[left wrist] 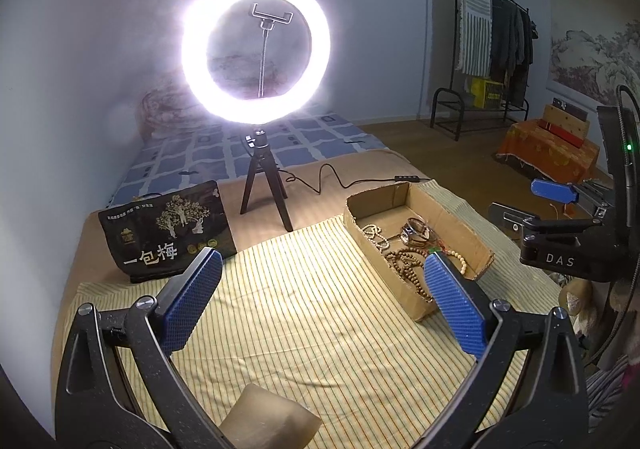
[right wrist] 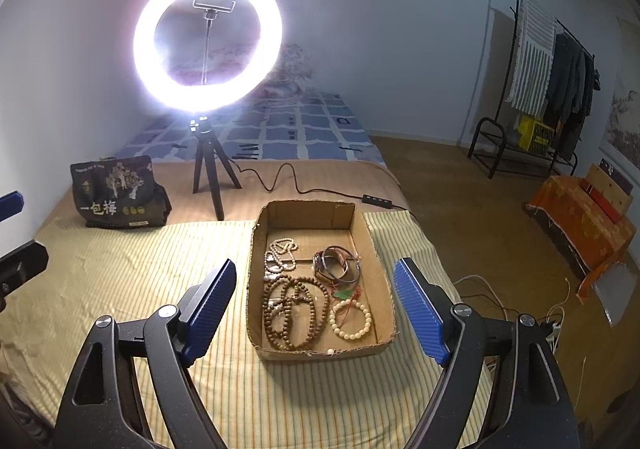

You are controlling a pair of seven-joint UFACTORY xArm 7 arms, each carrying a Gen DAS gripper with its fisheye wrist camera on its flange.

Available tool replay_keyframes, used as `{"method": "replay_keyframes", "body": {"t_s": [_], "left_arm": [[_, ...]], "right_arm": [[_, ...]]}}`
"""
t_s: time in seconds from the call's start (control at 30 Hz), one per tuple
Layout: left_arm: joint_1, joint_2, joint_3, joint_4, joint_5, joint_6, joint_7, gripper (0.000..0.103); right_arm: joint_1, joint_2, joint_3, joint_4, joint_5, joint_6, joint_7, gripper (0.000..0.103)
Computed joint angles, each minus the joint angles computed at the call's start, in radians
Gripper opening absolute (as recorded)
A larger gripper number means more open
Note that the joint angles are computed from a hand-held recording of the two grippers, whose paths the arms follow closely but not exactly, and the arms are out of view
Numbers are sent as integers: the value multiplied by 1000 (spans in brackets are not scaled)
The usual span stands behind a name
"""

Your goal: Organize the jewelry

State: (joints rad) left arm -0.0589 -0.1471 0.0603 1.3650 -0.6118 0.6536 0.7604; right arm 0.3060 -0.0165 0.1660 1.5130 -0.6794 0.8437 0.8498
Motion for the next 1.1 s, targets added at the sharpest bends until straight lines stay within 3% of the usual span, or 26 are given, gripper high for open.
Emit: {"method": "replay_keyframes", "body": {"t_s": [1.1], "left_arm": [[-9, -18, 4, -16, -1, 29, 16, 103]], "right_arm": [[-9, -4, -6, -15, 19, -4, -7, 81]]}}
